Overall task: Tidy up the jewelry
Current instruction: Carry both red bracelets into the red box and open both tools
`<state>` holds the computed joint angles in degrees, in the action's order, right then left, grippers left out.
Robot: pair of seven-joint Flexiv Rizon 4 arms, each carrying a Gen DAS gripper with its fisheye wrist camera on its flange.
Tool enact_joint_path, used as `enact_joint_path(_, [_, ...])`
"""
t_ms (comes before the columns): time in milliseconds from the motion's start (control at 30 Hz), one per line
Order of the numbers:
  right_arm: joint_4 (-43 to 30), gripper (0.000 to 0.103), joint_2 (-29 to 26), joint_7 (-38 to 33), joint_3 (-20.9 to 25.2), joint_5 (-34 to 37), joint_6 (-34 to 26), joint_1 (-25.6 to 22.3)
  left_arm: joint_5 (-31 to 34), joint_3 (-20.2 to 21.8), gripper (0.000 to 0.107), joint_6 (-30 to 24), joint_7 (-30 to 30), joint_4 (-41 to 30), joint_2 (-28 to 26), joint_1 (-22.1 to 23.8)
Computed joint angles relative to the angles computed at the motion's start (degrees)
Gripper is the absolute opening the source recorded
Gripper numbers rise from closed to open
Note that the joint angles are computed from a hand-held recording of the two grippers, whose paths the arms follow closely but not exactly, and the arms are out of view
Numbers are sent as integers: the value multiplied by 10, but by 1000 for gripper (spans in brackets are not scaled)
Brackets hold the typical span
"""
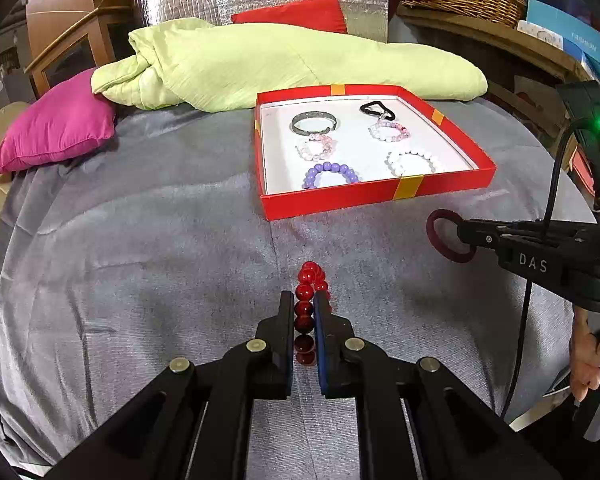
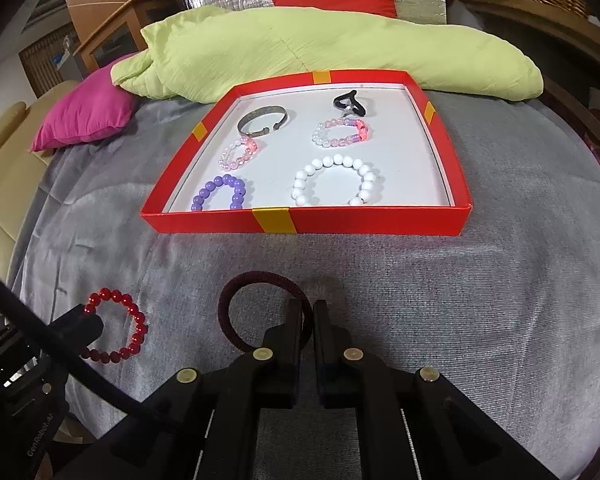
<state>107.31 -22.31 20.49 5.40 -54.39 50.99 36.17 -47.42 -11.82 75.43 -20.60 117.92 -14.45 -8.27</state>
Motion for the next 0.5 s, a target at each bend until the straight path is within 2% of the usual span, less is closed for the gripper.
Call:
enact_joint_path(233, [7,6,5,16,-2,-11,11,-3,-23,-6,10,-1,17,-2,2,1])
enact_joint_path(433, [15,6,10,27,-1,-21,16,-6,-92,-7,10,-20,58,-26,-1,10])
enact_joint_path(500, [19,6,13,32,-1,-24,19,-8,-103,-1,10,-24,55,-39,-8,12])
